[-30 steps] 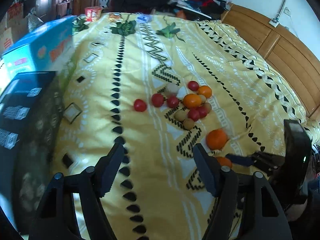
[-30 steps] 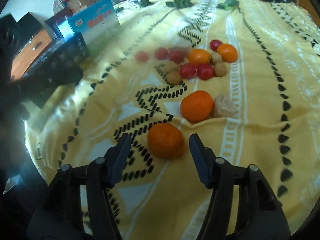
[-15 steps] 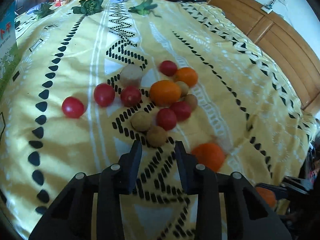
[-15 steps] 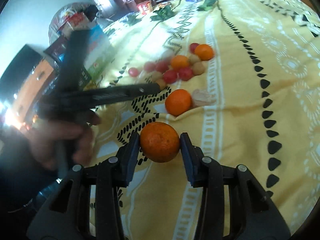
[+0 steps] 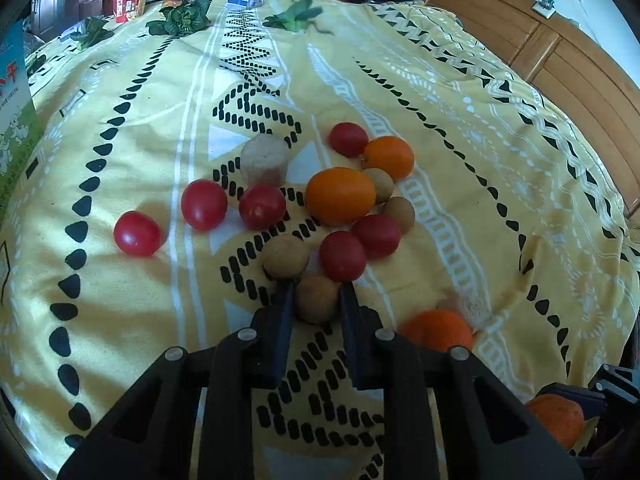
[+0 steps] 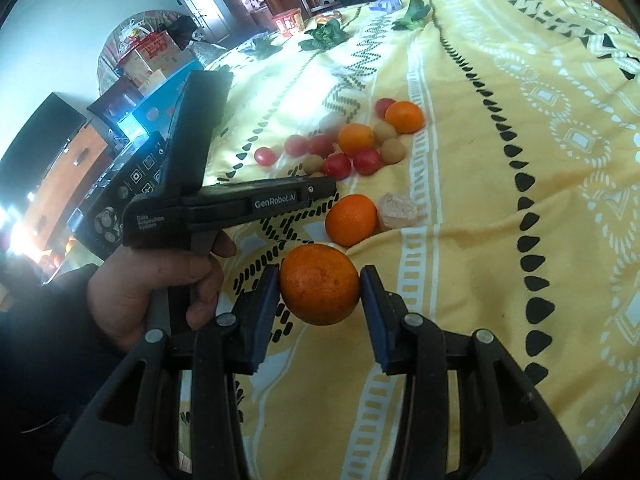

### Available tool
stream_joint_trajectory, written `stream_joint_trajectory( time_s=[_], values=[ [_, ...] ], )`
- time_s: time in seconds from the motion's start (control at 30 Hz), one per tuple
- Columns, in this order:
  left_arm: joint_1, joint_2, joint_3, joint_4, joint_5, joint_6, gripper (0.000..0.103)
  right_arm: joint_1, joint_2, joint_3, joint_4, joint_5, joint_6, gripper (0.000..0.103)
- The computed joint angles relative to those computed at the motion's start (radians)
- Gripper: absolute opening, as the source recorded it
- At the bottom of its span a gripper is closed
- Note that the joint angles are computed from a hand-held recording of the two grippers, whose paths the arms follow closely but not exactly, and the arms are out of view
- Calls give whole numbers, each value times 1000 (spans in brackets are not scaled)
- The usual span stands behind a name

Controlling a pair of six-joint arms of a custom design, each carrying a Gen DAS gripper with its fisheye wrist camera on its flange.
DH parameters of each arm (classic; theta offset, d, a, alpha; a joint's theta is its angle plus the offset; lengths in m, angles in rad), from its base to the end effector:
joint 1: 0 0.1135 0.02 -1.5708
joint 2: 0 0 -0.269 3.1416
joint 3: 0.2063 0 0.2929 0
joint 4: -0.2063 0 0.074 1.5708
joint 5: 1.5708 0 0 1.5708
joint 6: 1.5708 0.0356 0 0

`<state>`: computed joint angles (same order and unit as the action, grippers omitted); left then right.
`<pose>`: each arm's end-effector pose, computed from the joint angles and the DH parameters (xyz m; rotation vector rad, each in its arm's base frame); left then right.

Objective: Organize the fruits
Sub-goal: 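Grasp a brown potato with the left gripper while the right holds the orange, then carry the potato and orange in both grippers over the steel bowl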

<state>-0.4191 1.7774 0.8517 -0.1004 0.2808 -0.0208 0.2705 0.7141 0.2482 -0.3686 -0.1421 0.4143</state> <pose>0.3171 -0.1521 0.0912 0.6204 2.5507 -0.5216 0.1655 0.0511 0.1335 0.1090 2.4495 0.4817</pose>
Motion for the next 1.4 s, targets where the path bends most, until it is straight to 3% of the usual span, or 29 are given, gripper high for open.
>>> stream_joint_trajectory(
  time_s=[0.33,0.47,0.63,0.83,1.0,1.1,1.23,1.4],
  values=[
    [37,-166,0,-108,21,16,22,105,-50,10,-23,122,66,42],
    [98,-356,-28,-184,51,94,22,151,-17,71,-24,174,83,42],
    [299,-603,-68,-305,130,165,22,263,94,214,-2,254,68,42],
    [736,-809,-47,-500,293,365,22,420,365,468,93,307,22,42],
    [1130,-759,67,-603,431,542,22,549,612,725,145,295,-21,42],
    [1312,-683,130,-610,478,610,22,606,766,895,162,254,-30,42],
    [1460,-591,173,-555,501,644,22,667,965,1138,144,185,-53,42],
    [1561,-487,207,-474,510,617,22,708,1181,1426,7,135,-90,42]
  ],
)
